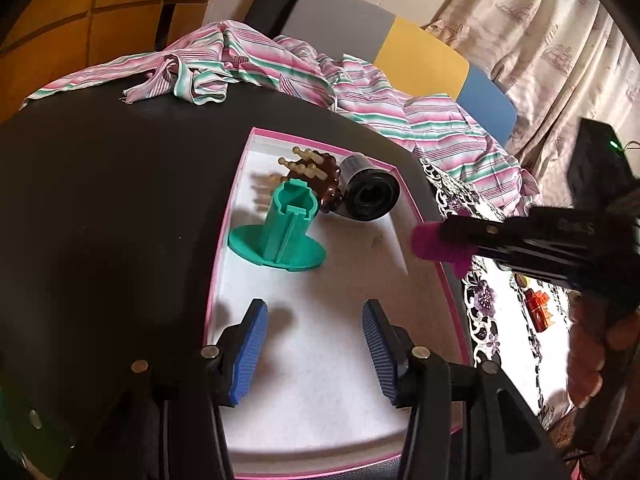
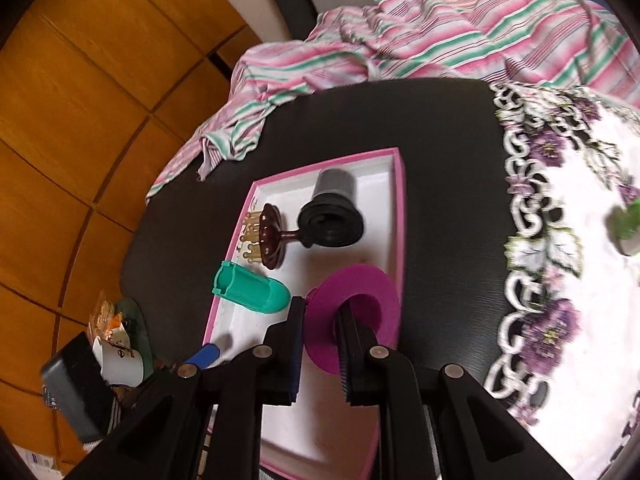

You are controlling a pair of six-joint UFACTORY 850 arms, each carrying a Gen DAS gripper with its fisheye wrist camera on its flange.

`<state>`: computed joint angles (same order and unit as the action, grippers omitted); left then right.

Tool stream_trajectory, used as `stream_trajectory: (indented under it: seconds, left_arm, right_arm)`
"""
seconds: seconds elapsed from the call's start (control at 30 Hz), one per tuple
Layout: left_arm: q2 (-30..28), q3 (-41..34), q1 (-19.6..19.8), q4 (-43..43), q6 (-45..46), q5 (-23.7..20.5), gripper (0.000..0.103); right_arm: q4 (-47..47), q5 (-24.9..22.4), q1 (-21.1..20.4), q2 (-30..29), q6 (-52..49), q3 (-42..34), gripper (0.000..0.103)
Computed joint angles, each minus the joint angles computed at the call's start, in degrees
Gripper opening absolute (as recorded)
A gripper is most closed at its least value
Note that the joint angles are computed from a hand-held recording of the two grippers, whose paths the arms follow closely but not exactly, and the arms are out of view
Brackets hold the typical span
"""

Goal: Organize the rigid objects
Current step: 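Carry the magenta ring into the tray beside the stand and open right tool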

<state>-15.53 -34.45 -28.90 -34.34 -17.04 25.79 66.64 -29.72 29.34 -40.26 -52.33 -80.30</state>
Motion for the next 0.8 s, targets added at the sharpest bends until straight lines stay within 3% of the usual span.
stream_trajectory:
  seconds: [0.3, 0.5, 0.8]
  left_arm:
    - [1.1, 1.5, 0.6, 1.5, -2.5, 0.3, 0.050]
    - [1.5, 2.1, 0.6, 1.7, -3.1, 0.7, 0.050]
    - [1.4, 2.0, 0.8, 2.9, -4.5, 0.7, 0.050]
  right_arm:
    - [-5.7, -0.9, 2.8, -6.5, 7.2, -8.0, 0.015]
    - [-4.7, -0.9, 3.5, -9.2, 7.4, -11.1, 0.019]
    - [-1.2, 4.0, 3.4, -6.8, 3.4, -8.5, 0.024]
